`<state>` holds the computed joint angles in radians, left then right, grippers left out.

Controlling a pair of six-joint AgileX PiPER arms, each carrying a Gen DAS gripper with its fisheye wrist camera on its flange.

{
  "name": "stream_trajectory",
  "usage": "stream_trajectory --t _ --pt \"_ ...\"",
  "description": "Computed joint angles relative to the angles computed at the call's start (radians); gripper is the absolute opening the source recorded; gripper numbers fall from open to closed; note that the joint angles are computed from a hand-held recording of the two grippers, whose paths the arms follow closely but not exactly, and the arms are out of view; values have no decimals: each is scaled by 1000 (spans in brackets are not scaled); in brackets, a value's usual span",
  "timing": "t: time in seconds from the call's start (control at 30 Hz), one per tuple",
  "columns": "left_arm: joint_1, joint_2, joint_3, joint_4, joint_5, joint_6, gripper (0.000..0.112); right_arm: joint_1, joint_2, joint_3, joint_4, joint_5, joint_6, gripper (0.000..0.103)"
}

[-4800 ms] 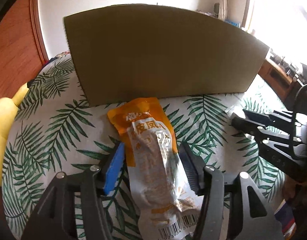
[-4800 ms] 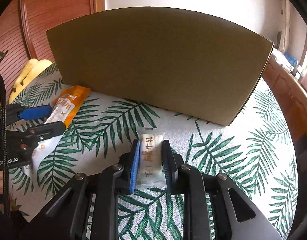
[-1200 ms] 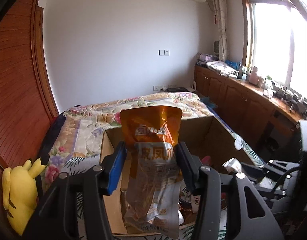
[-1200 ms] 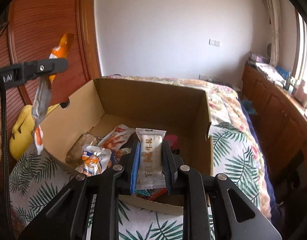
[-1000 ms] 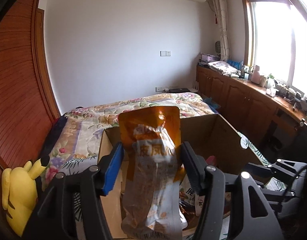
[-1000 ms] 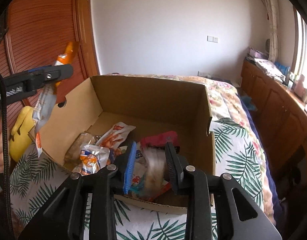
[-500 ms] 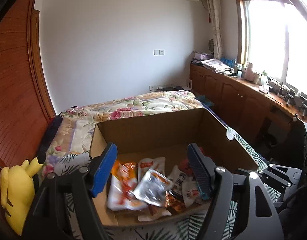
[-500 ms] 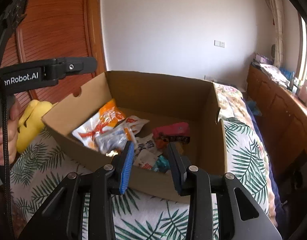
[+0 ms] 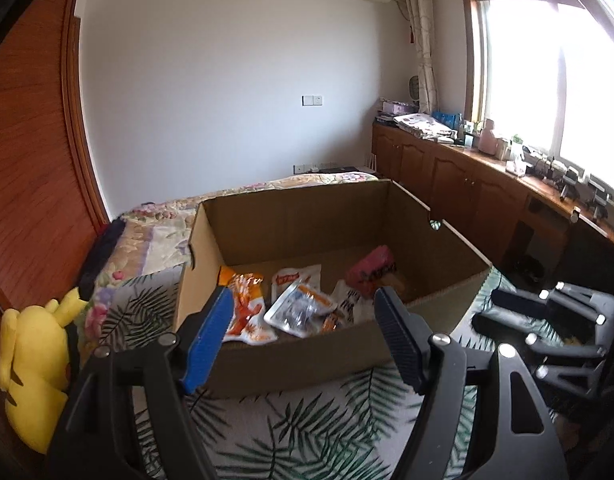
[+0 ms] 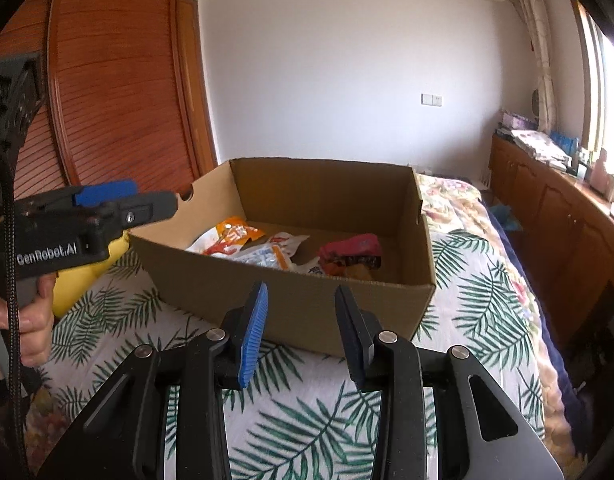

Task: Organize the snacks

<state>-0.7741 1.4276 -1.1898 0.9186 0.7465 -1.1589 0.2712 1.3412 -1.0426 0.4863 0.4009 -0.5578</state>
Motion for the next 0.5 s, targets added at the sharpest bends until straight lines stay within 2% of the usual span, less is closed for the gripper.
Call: stream_trajectory --t 0.17,0.3,0.5 --pt "-71 -74 130 65 3 -135 74 16 -82 96 -38 -55 46 38" --pt "-141 -112 207 130 43 -235 74 15 -135 160 -26 -72 48 39" --pt "-229 -155 291 182 118 -359 75 46 -226 260 -136 -125 165 45"
